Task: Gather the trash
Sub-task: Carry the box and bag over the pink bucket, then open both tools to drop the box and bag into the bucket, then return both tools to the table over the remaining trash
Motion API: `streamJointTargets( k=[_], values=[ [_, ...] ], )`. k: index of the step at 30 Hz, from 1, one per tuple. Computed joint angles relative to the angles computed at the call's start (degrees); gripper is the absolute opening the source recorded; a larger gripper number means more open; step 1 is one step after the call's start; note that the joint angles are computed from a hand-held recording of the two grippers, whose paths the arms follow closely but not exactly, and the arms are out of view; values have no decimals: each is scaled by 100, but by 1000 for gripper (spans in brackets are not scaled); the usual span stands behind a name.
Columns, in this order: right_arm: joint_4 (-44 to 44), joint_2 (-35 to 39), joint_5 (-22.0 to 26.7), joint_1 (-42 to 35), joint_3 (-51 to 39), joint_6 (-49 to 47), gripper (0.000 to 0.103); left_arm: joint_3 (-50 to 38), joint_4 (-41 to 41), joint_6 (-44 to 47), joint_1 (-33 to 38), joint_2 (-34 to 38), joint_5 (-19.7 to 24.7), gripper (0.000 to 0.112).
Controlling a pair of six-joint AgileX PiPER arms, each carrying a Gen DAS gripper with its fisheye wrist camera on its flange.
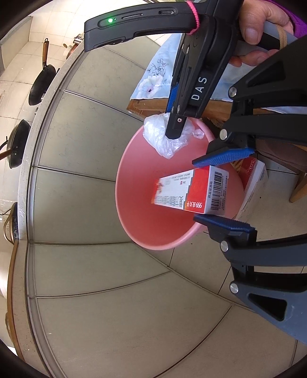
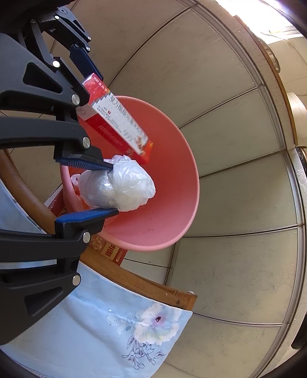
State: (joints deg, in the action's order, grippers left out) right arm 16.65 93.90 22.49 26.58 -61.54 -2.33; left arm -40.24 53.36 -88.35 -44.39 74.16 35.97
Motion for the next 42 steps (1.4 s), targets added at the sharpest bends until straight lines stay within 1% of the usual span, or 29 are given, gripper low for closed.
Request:
streamJointTargets(
  k=[7,15,25,29,36,39,42],
  values=[
    [421,11,32,-64,-16,-329,42,-38,121,-119,-86,-7,57,43],
    [504,-93,22,-78,51,-448,43,-37,80,-40,-182,-119,188,43],
    [680,-524,-24,-221,430,-567,43,-86,38,23,-313,-240,268,44],
    [780,-839,-39,-305,668,-634,43,-147,121,-17,-541,-306,411,44],
    [367,-1624,-6,-454,1207,-324,43,-291,195,-139,-1023,-360,651,44],
    [482,-2032,171,-719,1440,-457,43,-344,202,-146,-1248,-383,712,44],
    [379,-2477,369,-965,1651,-410,43,-462,232,-129,-1444,-315,740,44]
  ],
)
